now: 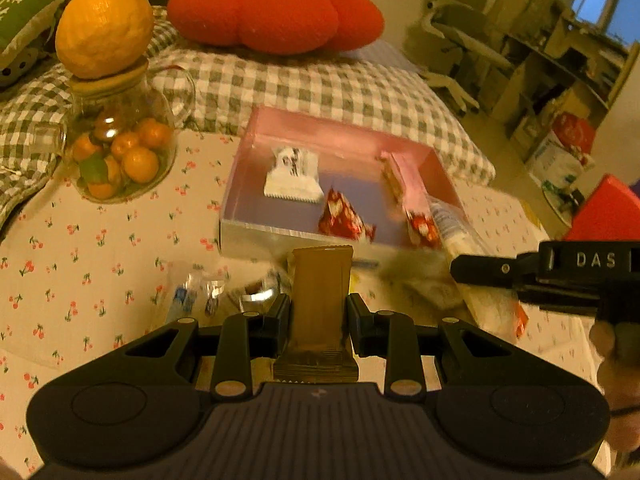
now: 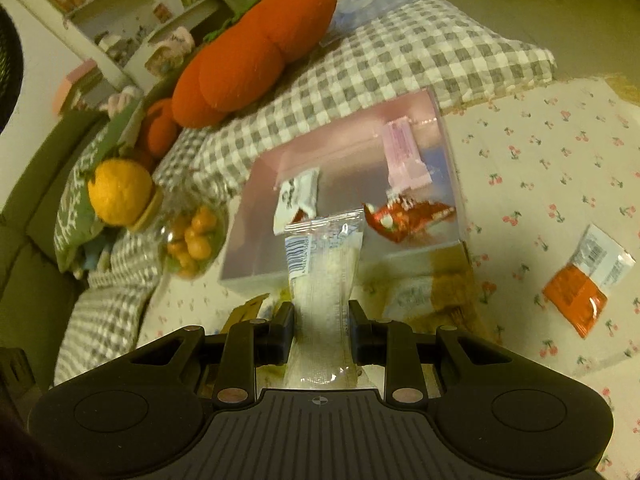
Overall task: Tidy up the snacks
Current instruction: 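Carry the gold bar and clear packet into the silver box and open both tools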
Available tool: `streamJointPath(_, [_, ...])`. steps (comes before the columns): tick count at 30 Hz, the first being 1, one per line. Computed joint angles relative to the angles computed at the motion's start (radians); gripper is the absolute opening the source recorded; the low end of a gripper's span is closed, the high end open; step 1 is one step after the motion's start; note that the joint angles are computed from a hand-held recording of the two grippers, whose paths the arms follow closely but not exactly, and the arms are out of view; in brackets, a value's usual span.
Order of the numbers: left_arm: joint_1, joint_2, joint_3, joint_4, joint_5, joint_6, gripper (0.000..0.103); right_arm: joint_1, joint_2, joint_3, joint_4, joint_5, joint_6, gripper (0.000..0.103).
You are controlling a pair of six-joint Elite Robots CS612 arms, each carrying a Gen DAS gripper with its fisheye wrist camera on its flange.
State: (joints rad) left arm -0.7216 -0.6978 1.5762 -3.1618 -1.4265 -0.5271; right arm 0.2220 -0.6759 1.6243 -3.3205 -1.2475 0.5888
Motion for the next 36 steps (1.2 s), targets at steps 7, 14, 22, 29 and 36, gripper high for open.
streamJointPath(7, [0.008,0.042,-0.073,0.004,0.049,0.012,0.028,-0.007,0.04,-0.066,-0.011,0.002,0.018,0.026])
streamJointPath(14, [0.023,0.087,-0.153,0.037,0.061,0.014,0.028,-0.016,0.089,-0.14,-0.004,-0.01,0.03,0.026])
streamJointPath(22, [0.033,0.125,-0.226,0.127,0.05,0.023,0.028,-0.018,0.129,-0.21,0.052,-0.032,0.026,0.027])
streamJointPath(29, [0.036,0.15,-0.272,0.185,0.048,0.035,0.028,-0.019,0.15,-0.242,0.073,-0.036,0.027,0.028])
streamJointPath(36, [0.036,0.162,-0.282,0.183,0.055,0.023,0.029,-0.019,0.152,-0.245,0.064,-0.035,0.016,0.031])
